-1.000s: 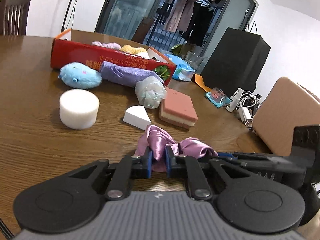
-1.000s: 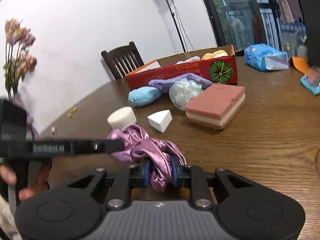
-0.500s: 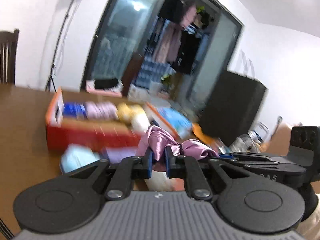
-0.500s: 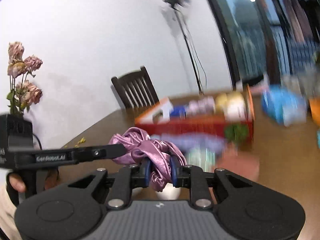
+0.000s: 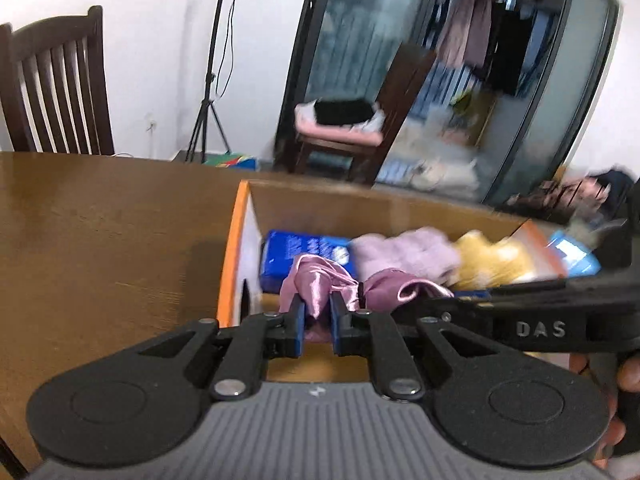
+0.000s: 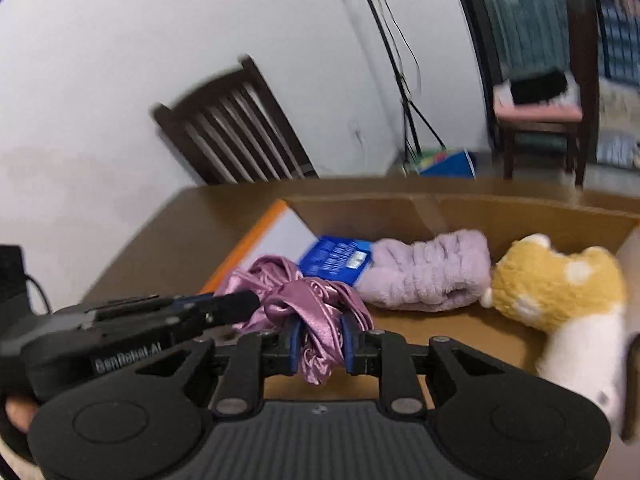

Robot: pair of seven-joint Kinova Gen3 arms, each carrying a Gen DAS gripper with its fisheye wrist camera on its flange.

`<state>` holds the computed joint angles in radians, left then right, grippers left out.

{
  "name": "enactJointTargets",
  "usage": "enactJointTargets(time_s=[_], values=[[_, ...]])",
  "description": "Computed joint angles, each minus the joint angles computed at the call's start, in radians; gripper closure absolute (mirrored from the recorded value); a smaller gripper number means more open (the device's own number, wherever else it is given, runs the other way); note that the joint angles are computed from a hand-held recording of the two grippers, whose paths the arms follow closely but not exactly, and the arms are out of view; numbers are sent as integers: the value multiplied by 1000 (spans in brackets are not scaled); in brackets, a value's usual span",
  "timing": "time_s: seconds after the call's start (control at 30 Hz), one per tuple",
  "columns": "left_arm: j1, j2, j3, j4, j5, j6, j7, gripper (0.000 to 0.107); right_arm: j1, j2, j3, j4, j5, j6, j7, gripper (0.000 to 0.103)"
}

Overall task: Organize soft objects
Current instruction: 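Lower the scrunchie beside the headband and open the grippers, then return over the table and close the grippers on the pink-and-cream sponge block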

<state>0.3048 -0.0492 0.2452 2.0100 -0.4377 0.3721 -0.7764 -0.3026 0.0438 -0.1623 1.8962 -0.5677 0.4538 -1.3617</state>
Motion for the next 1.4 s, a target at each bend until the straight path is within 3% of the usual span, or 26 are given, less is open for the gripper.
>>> enactJointTargets(time_s=[0.07, 0.17, 0.23, 0.33, 0.43, 0.53, 0.7, 0.83, 1.03, 1.23, 1.4], values=[[-26, 19, 48, -17, -81, 28, 32, 93, -52, 38, 37, -36, 81, 20, -65, 82], [43, 42, 22, -40, -192, 74, 122, 89, -187, 76, 157, -95, 203, 95, -172, 73], [72, 40, 15, -41, -201, 102, 141, 87, -236, 100, 194, -135, 285, 134, -245, 66], [94, 17, -23, -46, -107, 110, 75, 74, -189, 81, 117, -143, 391, 151, -337, 63], [62, -35, 3, -40, -48, 130, 18, 67, -77, 15, 18, -129, 385, 163, -342, 43], [43, -100, 42, -53, -38, 188, 14, 64, -48, -83, 21, -117, 361, 200, -329, 39], [-2, -247, 143, -55, -32, 267, 33, 56, -22, -260, -6, -113, 459, 277, -431, 37], [-80, -396, 286, 11, -37, 265, 92, 49, -10, -436, -16, -43, 492, 293, -453, 27], [-201, -619, 503, 44, 19, 318, 141, 37, 87, -680, -81, 83, 485, 310, -445, 26], [-159, -855, 567, 86, 169, 340, 172, 26, 47, -950, -132, 211, 499, 338, -516, 21], [-125, -1017, 652, 83, 307, 468, 181, 21, 33, -1182, -231, 317, 406, 411, -557, 17]])
